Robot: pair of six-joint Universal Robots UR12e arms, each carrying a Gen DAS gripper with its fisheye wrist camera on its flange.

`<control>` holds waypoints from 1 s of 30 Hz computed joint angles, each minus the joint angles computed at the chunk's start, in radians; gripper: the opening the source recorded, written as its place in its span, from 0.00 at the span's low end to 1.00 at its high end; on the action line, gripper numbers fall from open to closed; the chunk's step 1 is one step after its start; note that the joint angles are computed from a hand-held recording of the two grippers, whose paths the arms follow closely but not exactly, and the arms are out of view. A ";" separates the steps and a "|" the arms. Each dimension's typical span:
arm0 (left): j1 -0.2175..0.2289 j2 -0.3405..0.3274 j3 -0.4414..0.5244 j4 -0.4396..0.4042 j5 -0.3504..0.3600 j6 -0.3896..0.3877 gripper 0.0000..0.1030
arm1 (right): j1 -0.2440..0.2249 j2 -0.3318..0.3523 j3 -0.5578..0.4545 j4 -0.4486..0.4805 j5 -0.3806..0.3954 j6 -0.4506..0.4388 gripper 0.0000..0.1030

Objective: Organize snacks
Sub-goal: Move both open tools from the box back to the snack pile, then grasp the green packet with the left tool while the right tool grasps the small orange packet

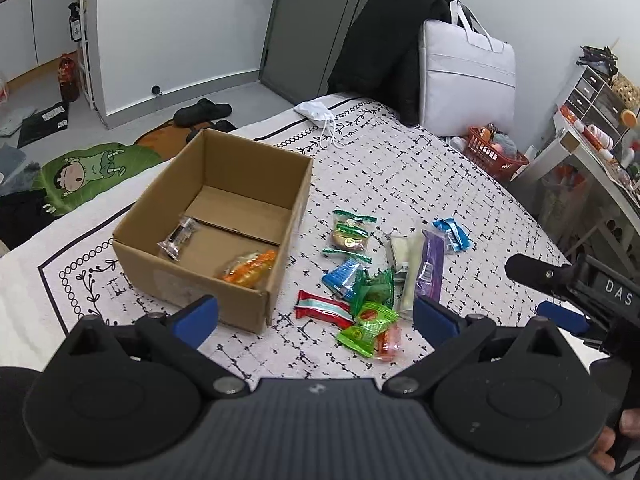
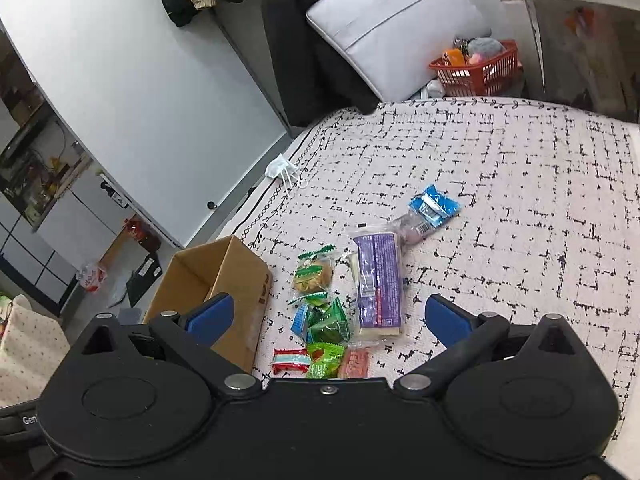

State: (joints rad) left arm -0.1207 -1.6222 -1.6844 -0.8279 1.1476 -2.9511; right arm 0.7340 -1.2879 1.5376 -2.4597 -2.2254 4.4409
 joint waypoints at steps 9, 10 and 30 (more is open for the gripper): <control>-0.029 -0.008 -0.001 -0.018 -0.006 -0.004 1.00 | -0.017 -0.017 0.031 -0.005 0.065 0.083 0.91; -0.031 -0.009 -0.003 -0.014 -0.011 -0.006 0.99 | -0.019 -0.020 0.035 -0.005 0.075 0.097 0.89; -0.074 -0.090 0.008 -0.048 -0.057 -0.010 0.60 | -0.068 -0.015 0.102 -0.102 0.279 0.239 0.41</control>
State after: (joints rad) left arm -0.1948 -1.7120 -1.6766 -0.8759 1.0903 -2.9609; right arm 0.6663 -1.3028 1.6392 -2.5617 -1.9467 4.6795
